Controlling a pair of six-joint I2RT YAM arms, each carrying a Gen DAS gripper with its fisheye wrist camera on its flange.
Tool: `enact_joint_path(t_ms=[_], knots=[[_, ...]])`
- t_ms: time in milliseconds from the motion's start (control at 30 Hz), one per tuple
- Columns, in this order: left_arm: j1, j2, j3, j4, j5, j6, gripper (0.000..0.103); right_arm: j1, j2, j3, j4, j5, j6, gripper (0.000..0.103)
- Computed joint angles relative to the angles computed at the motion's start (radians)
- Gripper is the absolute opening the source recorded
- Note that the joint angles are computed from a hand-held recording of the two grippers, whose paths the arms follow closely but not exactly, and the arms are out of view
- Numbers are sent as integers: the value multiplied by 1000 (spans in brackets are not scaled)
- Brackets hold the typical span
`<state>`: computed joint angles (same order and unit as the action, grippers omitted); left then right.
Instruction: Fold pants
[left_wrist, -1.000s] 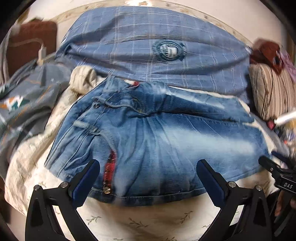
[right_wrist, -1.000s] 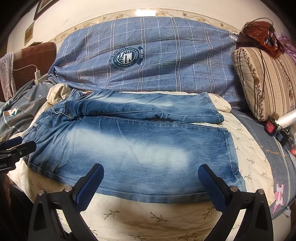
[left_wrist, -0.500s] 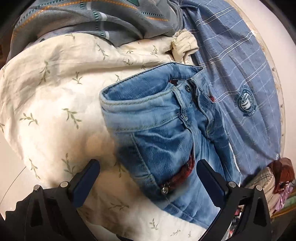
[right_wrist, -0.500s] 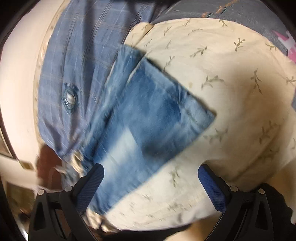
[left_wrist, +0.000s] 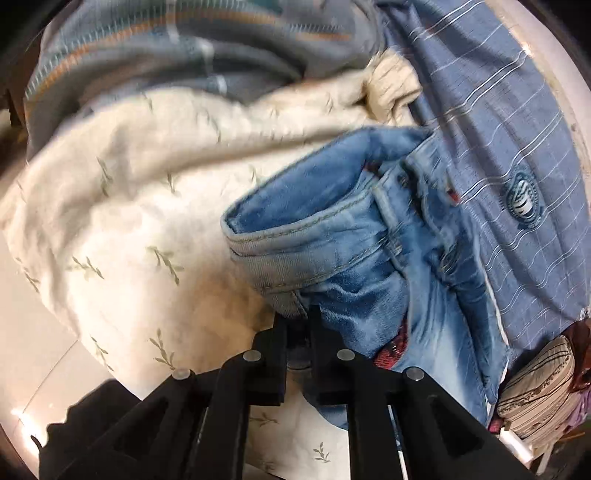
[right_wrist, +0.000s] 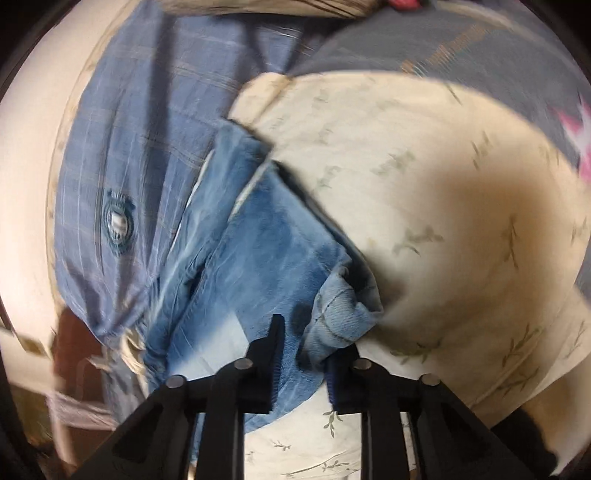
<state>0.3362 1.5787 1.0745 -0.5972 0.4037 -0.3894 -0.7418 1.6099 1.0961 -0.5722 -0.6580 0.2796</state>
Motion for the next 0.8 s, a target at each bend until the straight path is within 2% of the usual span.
enact_joint_path(t_ms=[167,267,333,467,533,633,700,733,767,800], knots=[[-88,-334,-141,124,-172,66,9,41,-123,2,19,84,-50,6],[-130,-421,-211,142,-248,109,9,48,-216,-17,10,155,-114,6],[-128,-362,-216,134,-263,109,9,50,-196,-11,-25,193,-153,7],[-79,-154,-180,83,-232,104,11,4,2,35,-137,146,-163,9],[-70,-128,-159,72,-214,101,11,-24,17,50,-143,107,-148,10],[-85,-119,-133,62,-231,128,13,-4,39,77,-176,143,-185,11],[-83,-86,-103,29,-212,132,26,4,57,92,-201,144,-181,18],[-74,-100,-110,10,-199,124,41,-3,48,82,-190,139,-177,19],[-54,-106,-111,-6,-185,114,57,-8,31,75,-183,157,-172,25],[-32,-124,-112,-22,-169,98,60,-10,17,72,-183,179,-171,39]])
